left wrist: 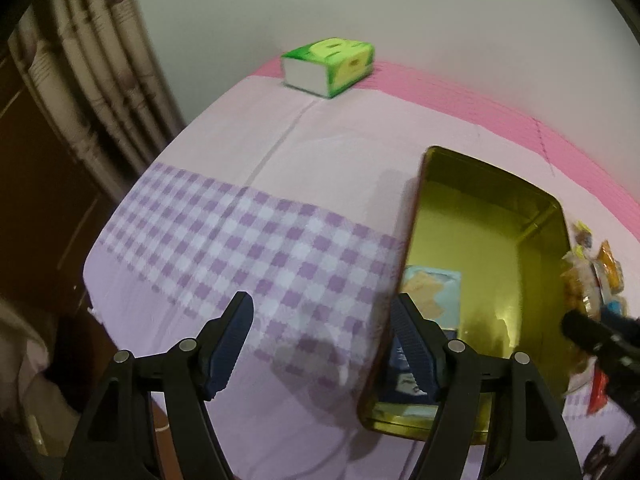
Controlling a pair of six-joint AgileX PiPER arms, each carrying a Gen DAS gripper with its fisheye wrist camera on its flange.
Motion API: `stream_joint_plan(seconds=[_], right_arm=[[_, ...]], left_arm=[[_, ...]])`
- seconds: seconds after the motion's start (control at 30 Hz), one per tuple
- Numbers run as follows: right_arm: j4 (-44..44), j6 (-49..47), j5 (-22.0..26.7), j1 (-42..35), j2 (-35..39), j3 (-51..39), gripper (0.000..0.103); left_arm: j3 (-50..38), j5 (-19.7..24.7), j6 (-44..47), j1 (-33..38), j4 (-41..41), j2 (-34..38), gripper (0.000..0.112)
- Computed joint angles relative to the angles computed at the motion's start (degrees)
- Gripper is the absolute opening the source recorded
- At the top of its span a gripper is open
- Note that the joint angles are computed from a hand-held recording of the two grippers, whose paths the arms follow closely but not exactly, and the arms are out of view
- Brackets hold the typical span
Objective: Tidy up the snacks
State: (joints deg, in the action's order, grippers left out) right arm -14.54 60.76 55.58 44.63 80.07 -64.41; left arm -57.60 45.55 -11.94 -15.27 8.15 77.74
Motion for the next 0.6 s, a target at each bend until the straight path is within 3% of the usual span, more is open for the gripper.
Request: stream_joint_plan(seconds=[0.27,0.6], right_arm=[[3.61,-2.84,-3.33,-0.39,9.95,-4.87,0.037],[6.38,-5.34,-4.49,-1.57,12.85,-4.31,0.037]], left_arm=[[-0.36,0.41,1.49,1.29,-3.17,-0.67,0.072],[-1.13,0.84,1.95,3.16,-6.65,0.63,0.072]])
